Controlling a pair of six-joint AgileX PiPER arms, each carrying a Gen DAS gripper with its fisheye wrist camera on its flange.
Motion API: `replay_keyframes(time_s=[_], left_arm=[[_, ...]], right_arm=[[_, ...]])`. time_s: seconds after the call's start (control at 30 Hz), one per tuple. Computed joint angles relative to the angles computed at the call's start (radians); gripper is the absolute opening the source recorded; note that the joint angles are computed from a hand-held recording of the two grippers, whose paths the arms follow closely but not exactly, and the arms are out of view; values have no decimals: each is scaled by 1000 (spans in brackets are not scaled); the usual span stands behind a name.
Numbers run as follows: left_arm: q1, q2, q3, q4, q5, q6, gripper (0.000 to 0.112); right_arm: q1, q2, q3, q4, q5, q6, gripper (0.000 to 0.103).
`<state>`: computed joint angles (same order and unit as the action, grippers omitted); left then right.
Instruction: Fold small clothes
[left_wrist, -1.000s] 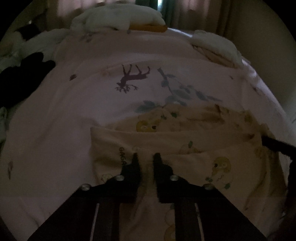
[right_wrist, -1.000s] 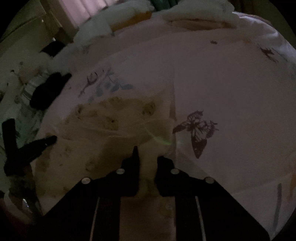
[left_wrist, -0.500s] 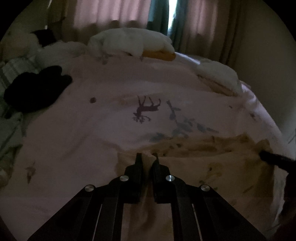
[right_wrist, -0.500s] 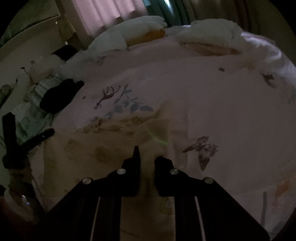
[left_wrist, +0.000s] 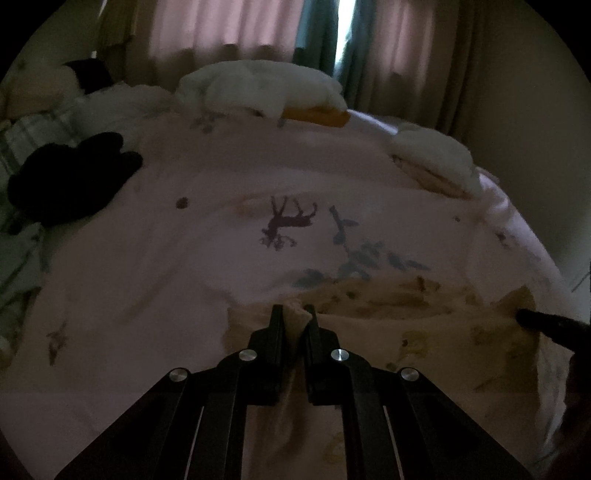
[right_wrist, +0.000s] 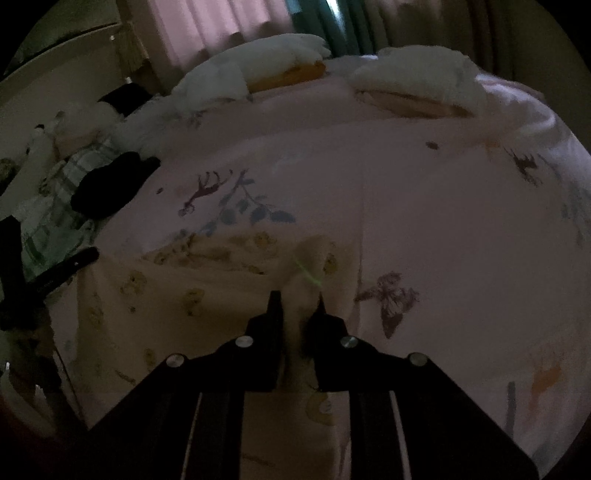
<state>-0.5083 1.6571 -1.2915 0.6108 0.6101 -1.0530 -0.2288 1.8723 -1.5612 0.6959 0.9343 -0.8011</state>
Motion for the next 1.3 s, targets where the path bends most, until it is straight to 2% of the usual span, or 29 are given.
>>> replay_keyframes(time_s=[0.07,0.17,0.23,0.43,0.47,0.57,0.63,0.73,0.83,1.03,1.07,1.1,1.17,1.23,1.27,1.3], left_arm=[[2,5,0,-7,0,9,8],[-6,4,0,-4,3,2,8],[-12,8,-6,1,14,2,8],[-18,15,-12,-8,17,8,8],[-19,15,-12,-2,20,2,8],[-25,14,-5,18,21,-17,8],[-29,9,9,36,16,-38,8],[-26,-2,19,37,13,-48,8],[-18,-28,31,35,-3,-59,8],[-16,-63,16,160,2,-178,8],[-6,-45,2,179,-2,-188,8],[4,-12,-27,166,13,-159,8],[33,119,-149,64,128,-36,8],[57,214,-231,-16,228,15,8],[72,228,-233,-58,235,21,8],[80,212,-197,-72,203,8,8]], right_arm=[[-4,-10,27,-28,-32,11,14],[-42,7,25,17,21,-23,10],[-42,6,34,23,14,-45,9],[-40,76,-37,55,66,-11,12],[-33,88,-48,55,67,-14,7],[-4,93,-42,11,3,29,5],[-25,102,-40,86,40,6,4],[-26,80,-18,98,20,-4,4],[-37,63,-20,131,38,-26,4],[-54,20,-67,236,80,-84,4],[-42,21,-84,225,60,-75,4],[-20,29,-103,189,21,-52,4],[21,80,-163,89,-24,41,5],[56,156,-253,-41,-12,199,8],[70,186,-265,-98,-18,250,8],[74,192,-262,-121,-18,261,8]])
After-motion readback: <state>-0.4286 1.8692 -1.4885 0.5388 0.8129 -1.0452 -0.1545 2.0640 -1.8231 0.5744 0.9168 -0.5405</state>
